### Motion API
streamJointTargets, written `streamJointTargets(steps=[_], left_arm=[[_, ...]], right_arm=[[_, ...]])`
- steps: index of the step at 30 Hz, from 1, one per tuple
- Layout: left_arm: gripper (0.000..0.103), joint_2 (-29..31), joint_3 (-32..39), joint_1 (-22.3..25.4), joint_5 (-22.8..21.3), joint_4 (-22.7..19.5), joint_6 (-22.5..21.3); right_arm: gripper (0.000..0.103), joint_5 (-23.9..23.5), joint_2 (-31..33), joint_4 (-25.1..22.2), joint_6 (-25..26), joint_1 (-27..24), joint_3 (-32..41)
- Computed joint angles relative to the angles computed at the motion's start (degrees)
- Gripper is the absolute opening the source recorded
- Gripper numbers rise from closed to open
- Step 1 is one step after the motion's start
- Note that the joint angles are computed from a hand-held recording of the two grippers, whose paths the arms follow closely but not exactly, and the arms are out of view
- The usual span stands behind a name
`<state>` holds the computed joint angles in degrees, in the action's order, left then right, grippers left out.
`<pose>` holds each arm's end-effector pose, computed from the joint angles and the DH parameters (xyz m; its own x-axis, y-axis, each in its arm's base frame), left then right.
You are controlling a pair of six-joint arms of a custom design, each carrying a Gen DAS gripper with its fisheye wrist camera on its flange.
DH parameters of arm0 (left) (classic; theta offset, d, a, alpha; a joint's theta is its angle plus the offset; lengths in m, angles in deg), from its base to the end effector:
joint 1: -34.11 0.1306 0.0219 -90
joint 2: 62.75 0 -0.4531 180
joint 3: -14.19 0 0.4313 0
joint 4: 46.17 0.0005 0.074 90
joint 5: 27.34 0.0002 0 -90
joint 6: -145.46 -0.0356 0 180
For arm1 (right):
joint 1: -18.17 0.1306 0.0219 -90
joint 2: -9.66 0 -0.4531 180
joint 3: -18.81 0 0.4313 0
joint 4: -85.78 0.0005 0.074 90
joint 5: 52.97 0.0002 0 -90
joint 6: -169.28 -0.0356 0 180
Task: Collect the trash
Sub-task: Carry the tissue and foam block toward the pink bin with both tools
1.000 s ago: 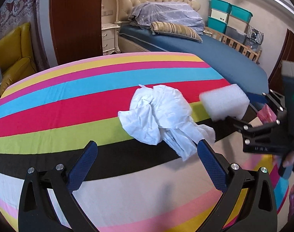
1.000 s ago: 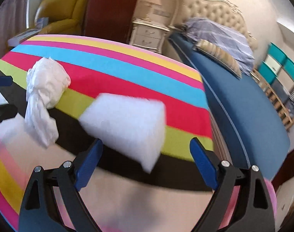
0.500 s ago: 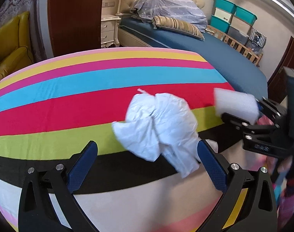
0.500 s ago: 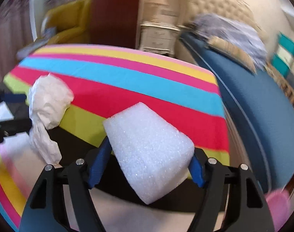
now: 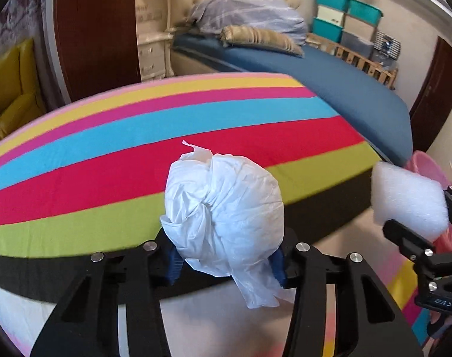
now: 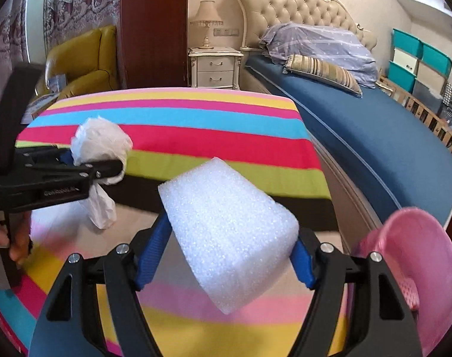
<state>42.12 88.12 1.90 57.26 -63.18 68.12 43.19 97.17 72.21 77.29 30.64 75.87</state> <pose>0.4933 -0.3074 0.2654 -0.7176 0.1942 -0.6688 0.3280 0.9414 -0.0786 0.4428 0.0935 0.2885 -0.6829 -0.1157 -0.7213 -0.1157 0.9920 -0.0496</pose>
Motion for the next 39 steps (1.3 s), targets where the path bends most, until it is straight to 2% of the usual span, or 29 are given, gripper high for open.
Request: streamJointTargets(steps=[11,18,27,39], left_arm=[[0.045,-11.6,-14.48,-4.1,-4.23,7.09,-1.01],[0.045,-17.93,-21.26,-6.26,-7.52,11.86,-1.85],[0.045,-19.56,-23.67,-5.9,-7.86,13.45,-0.88],[0.045,-21.87,-26.55,-6.98,-10.36,17.03,-0.32]], right_arm=[[0.071,7.37,-9.03,1.31,-8.13,7.14,-9.07],[0.071,11.4,-11.76,1.73,-11.68,12.44,-11.7],[0.071,14.44,-12.96,3.08,-15.19,17.78,-14.31],[0.071,17.07,-16.33,3.08,-18.22,21.61,-16.49]])
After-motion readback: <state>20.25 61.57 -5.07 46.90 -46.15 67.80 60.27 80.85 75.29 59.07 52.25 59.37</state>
